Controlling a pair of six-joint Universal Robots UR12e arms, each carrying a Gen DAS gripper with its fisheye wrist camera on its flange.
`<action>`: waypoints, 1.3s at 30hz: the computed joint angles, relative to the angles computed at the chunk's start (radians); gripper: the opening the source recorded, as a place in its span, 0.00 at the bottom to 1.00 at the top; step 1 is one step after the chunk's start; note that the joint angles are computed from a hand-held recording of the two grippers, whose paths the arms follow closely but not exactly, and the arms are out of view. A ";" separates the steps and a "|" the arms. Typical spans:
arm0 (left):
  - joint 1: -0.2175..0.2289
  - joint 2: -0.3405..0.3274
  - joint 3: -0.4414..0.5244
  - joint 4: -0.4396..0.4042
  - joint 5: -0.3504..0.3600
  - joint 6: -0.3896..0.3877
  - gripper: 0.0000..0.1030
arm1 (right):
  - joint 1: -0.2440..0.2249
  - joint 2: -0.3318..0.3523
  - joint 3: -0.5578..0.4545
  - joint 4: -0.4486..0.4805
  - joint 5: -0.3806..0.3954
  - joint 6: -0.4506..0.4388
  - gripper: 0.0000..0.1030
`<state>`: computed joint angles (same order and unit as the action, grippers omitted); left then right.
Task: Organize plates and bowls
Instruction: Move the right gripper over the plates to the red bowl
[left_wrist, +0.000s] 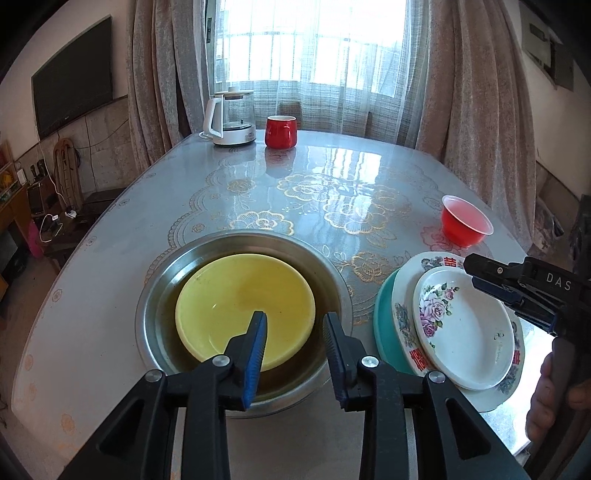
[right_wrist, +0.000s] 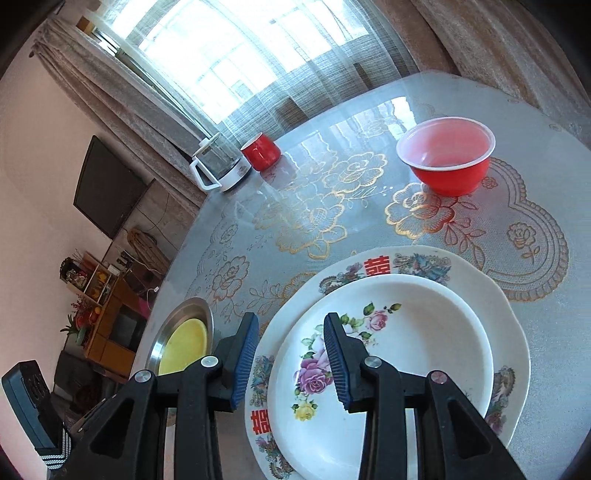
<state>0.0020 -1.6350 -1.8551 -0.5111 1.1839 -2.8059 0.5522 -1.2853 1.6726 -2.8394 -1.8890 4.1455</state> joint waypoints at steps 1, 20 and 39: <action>-0.003 -0.001 0.002 -0.001 -0.002 0.004 0.33 | -0.001 -0.007 0.009 0.001 -0.010 0.007 0.36; -0.090 -0.048 0.075 -0.060 -0.015 0.071 0.46 | -0.040 -0.114 0.144 0.047 -0.096 0.179 0.36; -0.183 -0.167 0.239 -0.220 -0.055 0.047 0.52 | -0.108 -0.158 0.196 -0.024 -0.078 0.159 0.36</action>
